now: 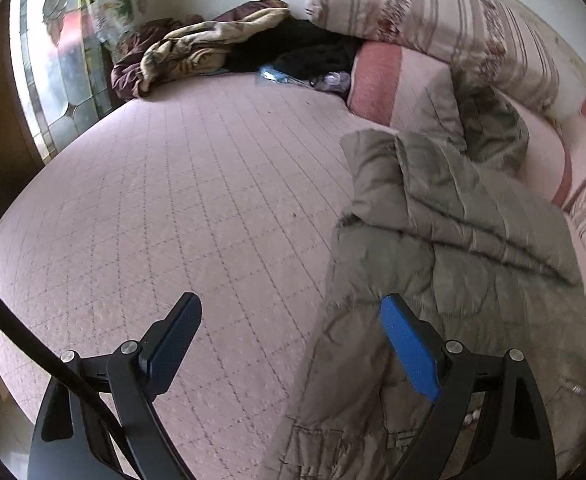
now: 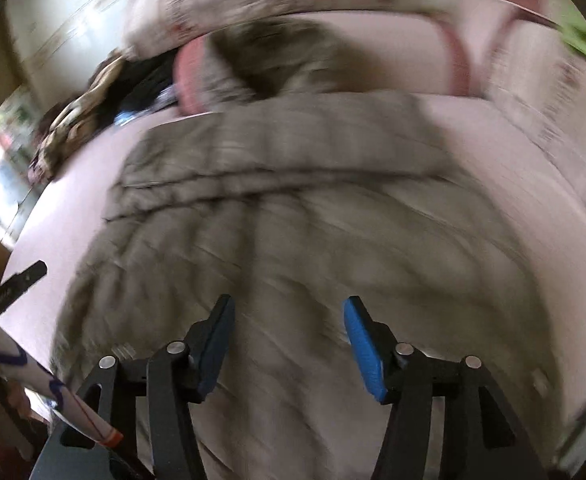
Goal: Fold large clothes
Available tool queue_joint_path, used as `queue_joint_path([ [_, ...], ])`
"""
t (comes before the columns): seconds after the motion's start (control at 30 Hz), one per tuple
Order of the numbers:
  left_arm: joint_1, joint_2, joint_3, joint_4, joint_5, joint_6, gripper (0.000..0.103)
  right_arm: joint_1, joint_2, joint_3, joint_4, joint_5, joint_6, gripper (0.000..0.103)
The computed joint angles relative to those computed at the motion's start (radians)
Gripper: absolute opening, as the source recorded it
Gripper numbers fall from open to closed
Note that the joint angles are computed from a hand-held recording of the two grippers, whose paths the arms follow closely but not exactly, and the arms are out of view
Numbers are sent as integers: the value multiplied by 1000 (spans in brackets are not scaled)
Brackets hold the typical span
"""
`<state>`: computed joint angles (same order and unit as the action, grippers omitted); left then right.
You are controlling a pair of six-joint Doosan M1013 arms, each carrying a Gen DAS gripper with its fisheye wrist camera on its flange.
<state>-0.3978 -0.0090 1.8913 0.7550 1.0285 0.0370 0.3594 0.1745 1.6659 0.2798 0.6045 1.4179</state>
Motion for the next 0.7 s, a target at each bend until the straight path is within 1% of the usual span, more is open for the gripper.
queue_joint_path([
  [0.13, -19, 17, 1, 3, 16, 23, 91, -50, -87, 108, -102, -70, 115, 69],
  [0.27, -35, 11, 12, 19, 18, 5, 91, -106, -132, 165, -65, -103, 133, 70],
  [0.37, -46, 2, 21, 44, 28, -25, 91, -129, -139, 177, -11, -103, 125, 71],
  [0.43, -50, -3, 28, 50, 32, -34, 91, -136, -141, 182, 13, -100, 103, 71],
  [0.5, -50, -8, 34, 47, 39, -39, 91, -132, -141, 184, 9, -102, 98, 73],
  [0.7, -33, -24, 49, 24, 32, -65, 91, -116, -144, 190, 4, -119, 94, 77],
])
